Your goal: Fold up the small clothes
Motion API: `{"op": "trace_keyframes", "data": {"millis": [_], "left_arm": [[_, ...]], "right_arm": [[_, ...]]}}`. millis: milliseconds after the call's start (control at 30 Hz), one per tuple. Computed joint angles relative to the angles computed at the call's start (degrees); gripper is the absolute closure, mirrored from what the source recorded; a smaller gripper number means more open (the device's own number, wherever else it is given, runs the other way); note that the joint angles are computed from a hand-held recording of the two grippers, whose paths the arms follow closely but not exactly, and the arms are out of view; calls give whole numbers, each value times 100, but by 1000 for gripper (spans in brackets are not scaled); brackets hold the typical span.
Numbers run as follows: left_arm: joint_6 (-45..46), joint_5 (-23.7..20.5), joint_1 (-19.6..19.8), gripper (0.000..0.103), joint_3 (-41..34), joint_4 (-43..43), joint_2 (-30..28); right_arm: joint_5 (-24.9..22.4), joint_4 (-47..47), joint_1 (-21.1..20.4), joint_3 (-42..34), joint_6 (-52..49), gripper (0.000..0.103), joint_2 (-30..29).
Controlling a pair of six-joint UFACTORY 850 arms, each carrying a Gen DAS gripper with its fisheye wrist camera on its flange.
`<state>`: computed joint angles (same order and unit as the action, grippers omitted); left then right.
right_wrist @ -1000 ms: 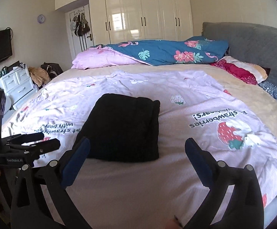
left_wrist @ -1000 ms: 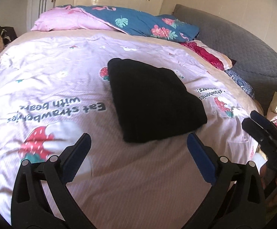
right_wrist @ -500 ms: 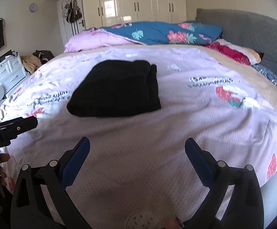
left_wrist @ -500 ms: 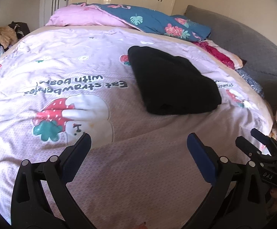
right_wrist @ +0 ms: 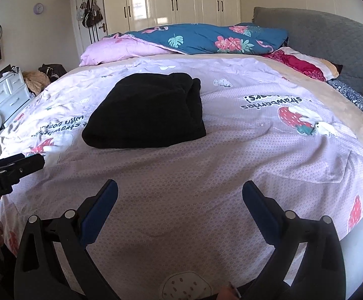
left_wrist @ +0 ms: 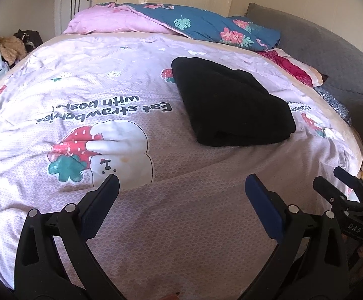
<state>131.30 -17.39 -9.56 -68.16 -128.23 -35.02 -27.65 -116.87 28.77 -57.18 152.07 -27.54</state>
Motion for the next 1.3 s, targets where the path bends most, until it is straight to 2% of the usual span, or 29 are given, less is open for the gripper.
{"op": "trace_keyframes", "data": {"millis": [333, 833, 1300], "left_arm": [[418, 50, -46, 9, 36, -403, 37], [129, 69, -21, 9, 1, -181, 10], [373, 145, -35, 9, 17, -417, 49]], "right_arm": [[61, 2, -22, -30, 20, 4, -38], [61, 26, -27, -27, -16, 4, -42], [60, 41, -32, -26, -39, 4, -39]]}}
